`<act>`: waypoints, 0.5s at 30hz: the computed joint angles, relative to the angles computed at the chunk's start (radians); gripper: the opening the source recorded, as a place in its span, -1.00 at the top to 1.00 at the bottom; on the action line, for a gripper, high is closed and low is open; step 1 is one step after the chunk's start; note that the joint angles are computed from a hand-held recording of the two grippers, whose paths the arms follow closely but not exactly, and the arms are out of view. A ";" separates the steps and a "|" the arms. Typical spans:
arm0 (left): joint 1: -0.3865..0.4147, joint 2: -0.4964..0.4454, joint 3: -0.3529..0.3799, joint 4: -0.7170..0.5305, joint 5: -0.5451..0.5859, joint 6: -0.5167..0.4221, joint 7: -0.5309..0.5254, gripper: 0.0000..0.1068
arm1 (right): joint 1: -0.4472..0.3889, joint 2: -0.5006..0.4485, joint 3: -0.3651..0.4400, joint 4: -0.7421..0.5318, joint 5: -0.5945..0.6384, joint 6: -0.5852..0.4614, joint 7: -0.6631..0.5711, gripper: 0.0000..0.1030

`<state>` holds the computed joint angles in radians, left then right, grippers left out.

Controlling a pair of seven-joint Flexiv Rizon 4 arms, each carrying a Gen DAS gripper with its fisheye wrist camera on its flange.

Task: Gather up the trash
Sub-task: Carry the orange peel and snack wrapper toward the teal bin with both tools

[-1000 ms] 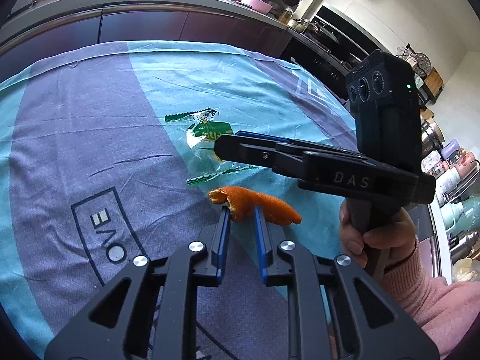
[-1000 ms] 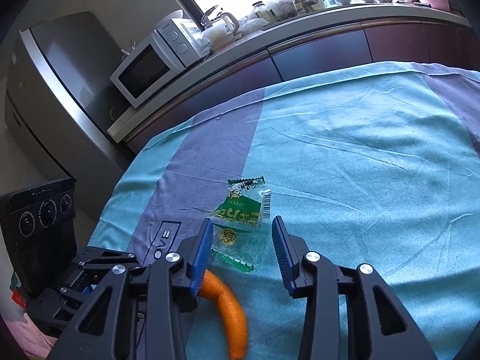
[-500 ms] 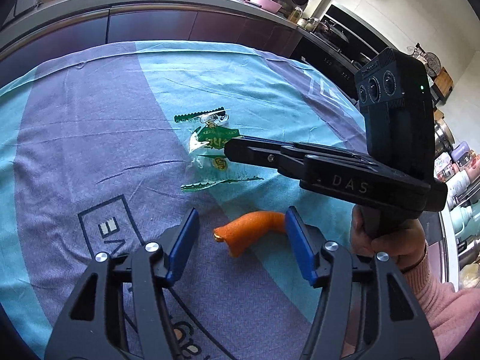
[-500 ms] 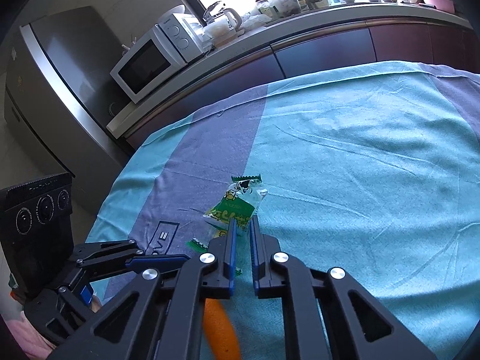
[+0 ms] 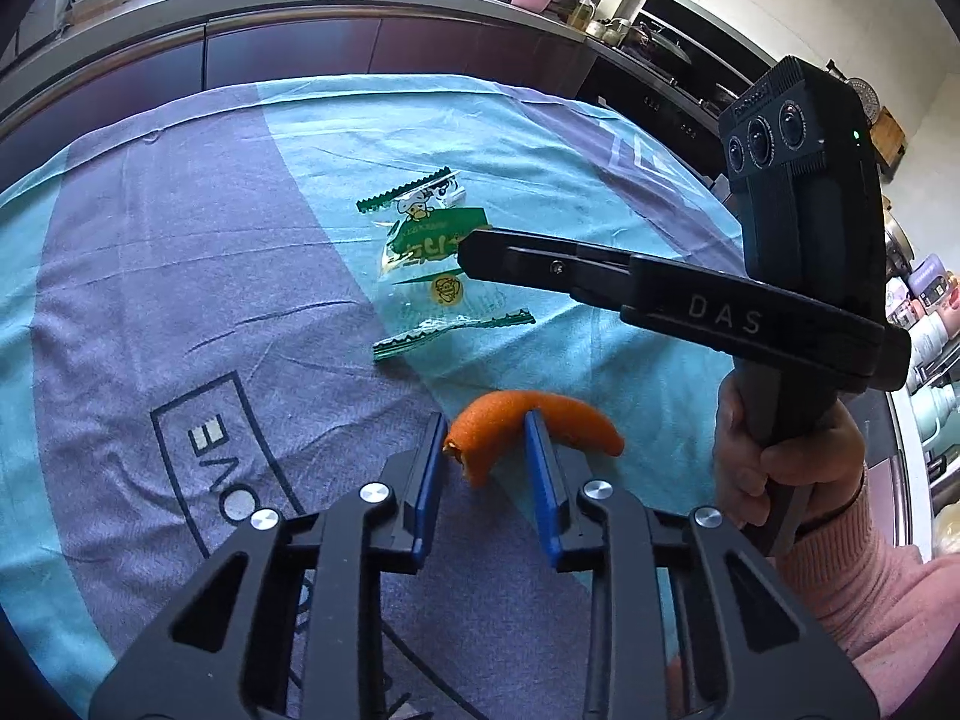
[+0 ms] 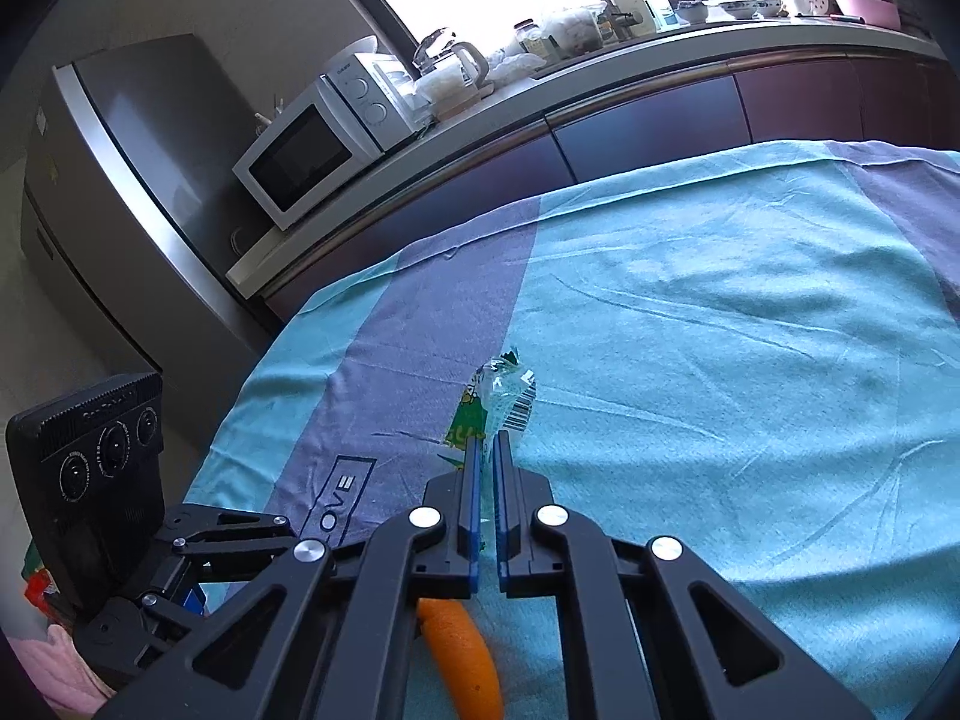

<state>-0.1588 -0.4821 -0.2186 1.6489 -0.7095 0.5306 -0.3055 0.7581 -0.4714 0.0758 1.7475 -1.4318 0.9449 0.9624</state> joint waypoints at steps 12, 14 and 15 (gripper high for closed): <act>0.029 0.035 0.011 0.042 -0.063 -0.006 0.016 0.66 | 0.009 0.011 0.004 0.002 -0.059 -0.028 0.063 0.95; 0.036 0.039 0.015 0.046 -0.077 -0.004 0.016 0.68 | 0.009 0.011 0.006 0.000 -0.073 -0.031 0.077 0.95; 0.039 0.042 0.017 0.048 -0.084 -0.003 0.018 0.68 | 0.008 0.010 0.007 -0.003 -0.078 -0.031 0.082 0.95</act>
<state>-0.1196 -0.4400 -0.2016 1.6972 -0.7932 0.5279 -0.2879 0.7665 -0.4613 0.0823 1.7448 -1.5099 0.9140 1.0442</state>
